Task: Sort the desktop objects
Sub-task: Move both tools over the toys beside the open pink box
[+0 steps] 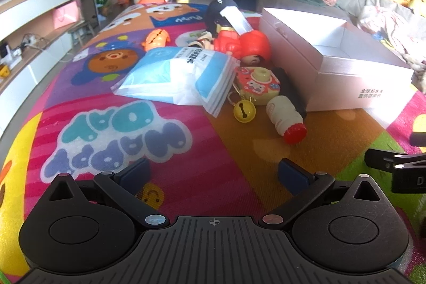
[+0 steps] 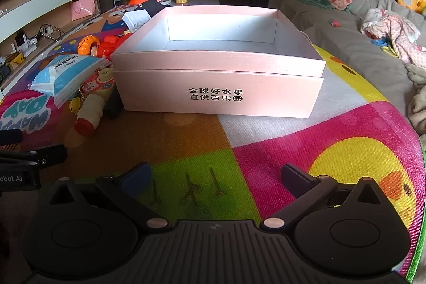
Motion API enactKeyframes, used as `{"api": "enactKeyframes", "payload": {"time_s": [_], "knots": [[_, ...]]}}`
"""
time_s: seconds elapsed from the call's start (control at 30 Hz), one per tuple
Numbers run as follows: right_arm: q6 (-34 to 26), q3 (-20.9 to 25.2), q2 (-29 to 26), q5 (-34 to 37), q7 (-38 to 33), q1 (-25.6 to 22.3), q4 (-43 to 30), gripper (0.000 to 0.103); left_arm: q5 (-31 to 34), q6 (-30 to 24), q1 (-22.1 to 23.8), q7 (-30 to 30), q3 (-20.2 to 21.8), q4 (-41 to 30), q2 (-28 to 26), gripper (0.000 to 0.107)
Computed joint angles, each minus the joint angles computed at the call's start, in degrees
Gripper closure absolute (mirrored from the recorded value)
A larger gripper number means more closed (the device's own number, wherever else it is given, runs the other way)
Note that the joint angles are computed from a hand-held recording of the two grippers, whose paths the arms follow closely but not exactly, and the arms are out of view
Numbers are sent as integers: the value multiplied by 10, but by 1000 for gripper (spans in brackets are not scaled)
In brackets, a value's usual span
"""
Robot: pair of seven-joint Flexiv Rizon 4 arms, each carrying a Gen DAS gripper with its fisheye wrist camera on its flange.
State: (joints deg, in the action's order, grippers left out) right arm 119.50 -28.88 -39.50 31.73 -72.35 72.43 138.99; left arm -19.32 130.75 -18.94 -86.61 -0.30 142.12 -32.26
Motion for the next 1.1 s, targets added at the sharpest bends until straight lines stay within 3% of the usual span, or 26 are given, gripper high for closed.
{"api": "enactKeyframes", "payload": {"time_s": [0.1,0.2,0.23,0.33,0.4,0.43,0.5,0.57,0.6,0.7,0.77,0.9,0.97,1.0,1.07,1.1], "knots": [[-36,-14,19,-16,4,2,-1,0,51,0,36,-2,-11,4,3,4],[-19,-10,13,-27,13,-2,4,0,92,12,66,-17,-20,5,1,4],[-15,8,21,-28,-9,-20,3,0,104,29,76,-29,-22,5,-3,4],[-12,47,83,-134,-35,-88,29,0,117,89,82,-43,-12,4,-16,4],[42,39,78,-52,-116,-58,13,0,135,124,90,-38,-8,0,-23,4],[50,13,80,-31,-147,-29,5,0,137,136,91,-30,-6,-5,-26,4],[40,-38,98,-45,-166,6,-12,0,112,150,80,-12,1,-14,-32,4],[-3,-42,125,-47,-200,0,-57,0,82,139,74,5,3,-23,-30,4],[-40,-17,139,-26,-244,-25,-102,0,77,131,78,9,1,-25,-28,4],[-162,20,118,-5,-289,-86,-242,0,98,137,115,-14,-6,-29,-33,4],[-240,9,63,-51,-221,-108,-335,0,122,136,148,-39,-12,-30,-30,4],[-360,50,-66,-264,28,-217,-522,0,192,123,218,-92,-26,-27,-16,4],[-420,28,-133,-276,80,-226,-615,0,212,125,234,-102,-23,-25,-14,4],[-458,24,-161,-273,81,-233,-662,4,217,125,239,-106,-21,-23,-15,4],[-546,37,-202,-287,84,-258,-744,23,243,122,260,-119,-25,-22,-17,4],[-583,69,-210,-301,84,-280,-773,40,257,121,270,-125,-27,-22,-19,4]]}}
